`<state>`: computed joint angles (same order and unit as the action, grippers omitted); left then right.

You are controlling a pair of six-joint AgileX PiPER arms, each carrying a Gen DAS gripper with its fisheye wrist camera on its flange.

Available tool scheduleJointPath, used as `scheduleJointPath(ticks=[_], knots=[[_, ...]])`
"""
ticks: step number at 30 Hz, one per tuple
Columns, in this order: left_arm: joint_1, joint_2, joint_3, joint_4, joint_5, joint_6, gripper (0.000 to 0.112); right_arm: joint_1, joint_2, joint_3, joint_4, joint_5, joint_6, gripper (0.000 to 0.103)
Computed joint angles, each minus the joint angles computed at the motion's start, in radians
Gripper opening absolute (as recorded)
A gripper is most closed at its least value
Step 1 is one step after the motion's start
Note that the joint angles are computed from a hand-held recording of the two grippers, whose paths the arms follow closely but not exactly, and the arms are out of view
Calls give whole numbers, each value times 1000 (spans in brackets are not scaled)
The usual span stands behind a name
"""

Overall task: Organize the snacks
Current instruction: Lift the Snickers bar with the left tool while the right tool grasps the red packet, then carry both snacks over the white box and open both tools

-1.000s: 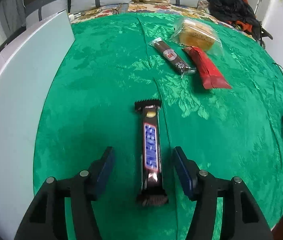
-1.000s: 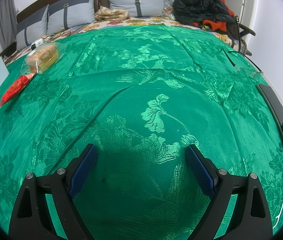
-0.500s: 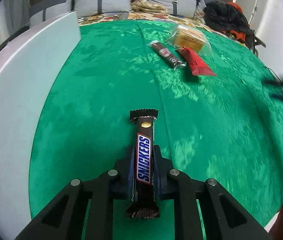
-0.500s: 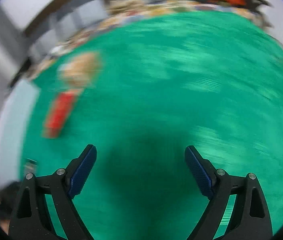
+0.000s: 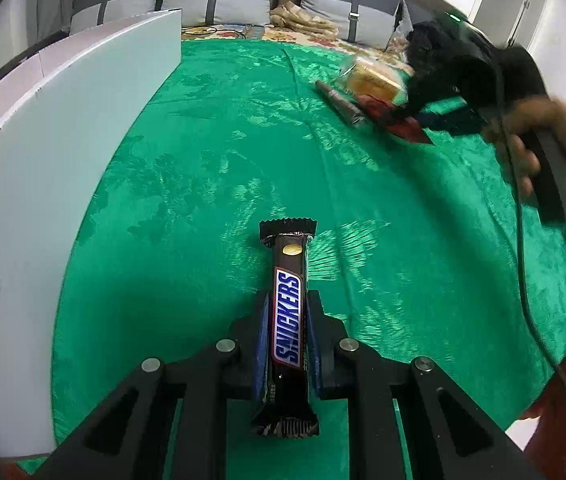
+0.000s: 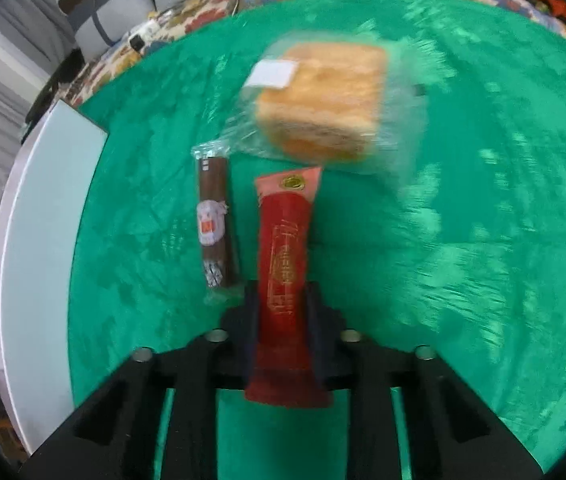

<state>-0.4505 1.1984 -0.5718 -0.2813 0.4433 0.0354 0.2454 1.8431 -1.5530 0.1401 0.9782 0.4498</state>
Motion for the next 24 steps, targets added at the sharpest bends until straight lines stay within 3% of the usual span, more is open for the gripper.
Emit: scheduleJointPath(ticks=[2, 5, 9, 13, 15, 18, 24], knots=[[22, -27, 8, -99, 9, 83, 17, -46, -113, 149, 109, -68, -81, 18], [47, -70, 10, -228, 32, 183, 17, -163, -333, 432, 409, -154, -287, 18], [59, -119, 5, -357, 74, 256, 17, -329, -610, 775, 701, -140, -498, 18], [46, -174, -27, -373, 127, 228, 17, -395, -819, 956, 755, -115, -509, 18], [54, -205, -50, -371, 160, 213, 17, -360, -888, 986, 713, -133, -446, 18], [144, -269, -98, -410, 259, 244, 17, -167, -894, 942, 573, -211, -270, 18], [705, -311, -262, -590, 642, 518, 17, 156, -721, 630, 365, -307, -61, 18]])
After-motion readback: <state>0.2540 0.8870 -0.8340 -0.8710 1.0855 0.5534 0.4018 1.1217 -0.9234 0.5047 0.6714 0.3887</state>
